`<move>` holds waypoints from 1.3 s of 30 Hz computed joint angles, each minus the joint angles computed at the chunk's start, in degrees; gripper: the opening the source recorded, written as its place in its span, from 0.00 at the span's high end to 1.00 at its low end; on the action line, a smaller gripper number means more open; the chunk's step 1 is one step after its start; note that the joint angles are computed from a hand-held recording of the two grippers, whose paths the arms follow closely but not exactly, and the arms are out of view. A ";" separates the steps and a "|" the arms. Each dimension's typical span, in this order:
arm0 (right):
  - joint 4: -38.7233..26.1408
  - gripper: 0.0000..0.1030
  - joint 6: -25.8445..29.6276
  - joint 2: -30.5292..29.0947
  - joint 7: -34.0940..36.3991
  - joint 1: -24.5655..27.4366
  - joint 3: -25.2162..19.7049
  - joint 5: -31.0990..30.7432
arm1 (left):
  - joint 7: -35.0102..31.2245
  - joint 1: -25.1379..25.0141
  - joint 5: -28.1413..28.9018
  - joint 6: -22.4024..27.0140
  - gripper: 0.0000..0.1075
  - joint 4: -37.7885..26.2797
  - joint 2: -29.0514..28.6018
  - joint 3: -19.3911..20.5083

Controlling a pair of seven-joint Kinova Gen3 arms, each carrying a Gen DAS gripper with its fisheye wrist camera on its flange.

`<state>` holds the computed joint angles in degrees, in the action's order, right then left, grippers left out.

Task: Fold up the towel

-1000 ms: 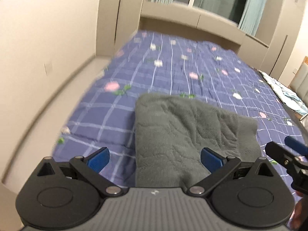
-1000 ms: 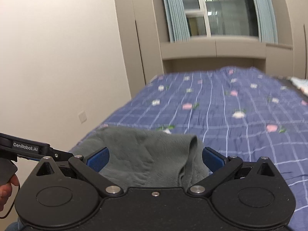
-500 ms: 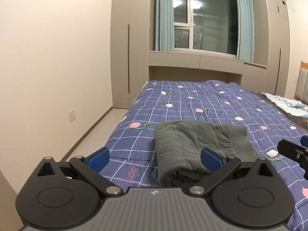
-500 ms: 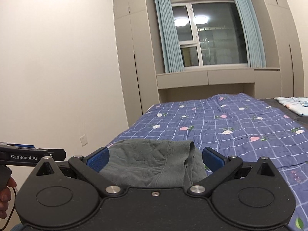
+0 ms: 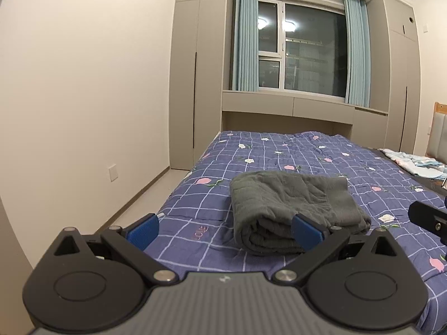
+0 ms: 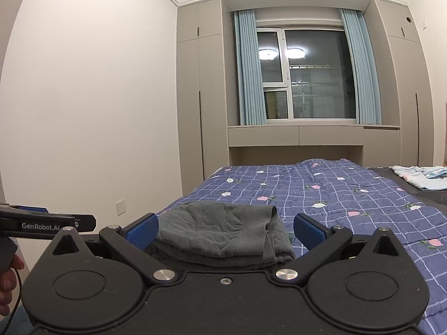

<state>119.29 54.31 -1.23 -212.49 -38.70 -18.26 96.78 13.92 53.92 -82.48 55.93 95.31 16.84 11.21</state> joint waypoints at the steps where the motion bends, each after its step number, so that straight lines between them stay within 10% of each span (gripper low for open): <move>1: 0.38 0.00 1.31 0.26 -0.33 -0.43 -0.47 -0.09 | 0.63 0.39 -0.47 0.45 0.05 0.56 0.10 0.00; 39: 2.44 0.00 3.05 2.29 -1.67 -1.99 0.00 -3.52 | -7.42 1.54 3.70 -1.65 0.05 -0.37 1.83 -1.13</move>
